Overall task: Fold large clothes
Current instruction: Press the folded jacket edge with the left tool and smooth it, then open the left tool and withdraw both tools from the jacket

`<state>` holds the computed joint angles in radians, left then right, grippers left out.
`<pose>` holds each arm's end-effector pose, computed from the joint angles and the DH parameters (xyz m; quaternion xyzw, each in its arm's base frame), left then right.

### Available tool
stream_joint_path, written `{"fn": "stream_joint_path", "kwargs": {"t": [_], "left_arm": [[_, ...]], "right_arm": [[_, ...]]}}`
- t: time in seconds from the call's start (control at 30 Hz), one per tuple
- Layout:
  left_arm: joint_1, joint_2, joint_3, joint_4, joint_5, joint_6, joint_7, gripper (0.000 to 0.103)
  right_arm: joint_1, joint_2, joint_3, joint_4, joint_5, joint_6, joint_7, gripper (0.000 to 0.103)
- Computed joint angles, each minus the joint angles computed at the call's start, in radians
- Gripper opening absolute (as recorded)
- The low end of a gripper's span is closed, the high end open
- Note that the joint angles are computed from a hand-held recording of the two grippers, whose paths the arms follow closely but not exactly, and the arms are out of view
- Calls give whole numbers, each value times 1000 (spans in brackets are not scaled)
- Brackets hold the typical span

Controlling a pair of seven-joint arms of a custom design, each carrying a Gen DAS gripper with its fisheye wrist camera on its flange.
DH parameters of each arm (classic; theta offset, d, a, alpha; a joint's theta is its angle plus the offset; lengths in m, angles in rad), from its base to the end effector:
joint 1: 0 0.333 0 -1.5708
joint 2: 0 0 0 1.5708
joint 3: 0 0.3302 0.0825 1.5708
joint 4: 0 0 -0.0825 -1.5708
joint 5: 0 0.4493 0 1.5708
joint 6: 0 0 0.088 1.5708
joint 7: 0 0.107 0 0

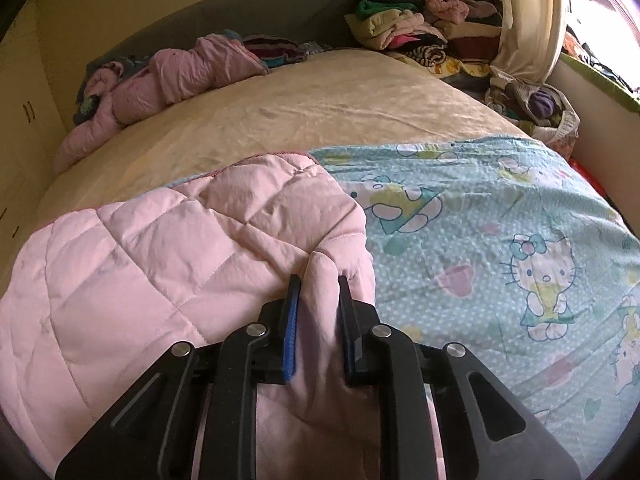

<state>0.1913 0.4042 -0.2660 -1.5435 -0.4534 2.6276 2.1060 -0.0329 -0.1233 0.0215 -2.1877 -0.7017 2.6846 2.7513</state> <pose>0.7870 -0.0154 0.4935 -0.5714 0.7225 -0.3534 0.1632 0.6065 0.0139 0.4880 -0.4117 0.8313 -0.2920 0.2326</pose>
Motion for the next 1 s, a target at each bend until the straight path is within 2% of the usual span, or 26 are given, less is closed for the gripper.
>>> {"fn": "stream_joint_path", "kwargs": {"t": [0.13, 0.37, 0.4, 0.43, 0.47, 0.53, 0.63, 0.7, 0.8, 0.9, 1.0], "left_arm": [[1, 0, 0, -2, 0, 0, 2, 19], [-5, -8, 9, -7, 15, -4, -11, 22], [-7, -12, 12, -12, 22, -3, -15, 23], [-10, -15, 16, -15, 31, -2, -21, 29], [-20, -26, 29, -28, 56, 8, -38, 33], [-23, -50, 40, -59, 75, 29, -65, 47], [-17, -91, 45, -96, 71, 37, -87, 58], [-9, -144, 35, -151, 46, 64, -51, 65], [-13, -230, 23, -235, -29, 94, 38, 75], [-25, -314, 14, -309, -180, 78, 204, 84], [-62, -363, 32, -353, -242, 39, 298, 84]], "right_arm": [[1, 2, 0, -4, 8, -1, 4, 21], [22, -3, 5, 18, 7, -96, -29, 34], [24, -10, 5, 17, 19, -113, -35, 42], [25, -21, 9, 14, 16, -133, -23, 54], [23, -33, 13, 8, 6, -145, -10, 59], [13, -84, 41, -22, -88, -149, 55, 77], [2, -146, 98, -51, -246, -181, 133, 82], [10, -186, 109, -79, -288, -139, 140, 82], [19, -216, 113, -105, -269, -53, 113, 82], [44, -212, 108, -109, -160, 40, 21, 82], [55, -194, 120, -100, -71, 78, -70, 82]]}}
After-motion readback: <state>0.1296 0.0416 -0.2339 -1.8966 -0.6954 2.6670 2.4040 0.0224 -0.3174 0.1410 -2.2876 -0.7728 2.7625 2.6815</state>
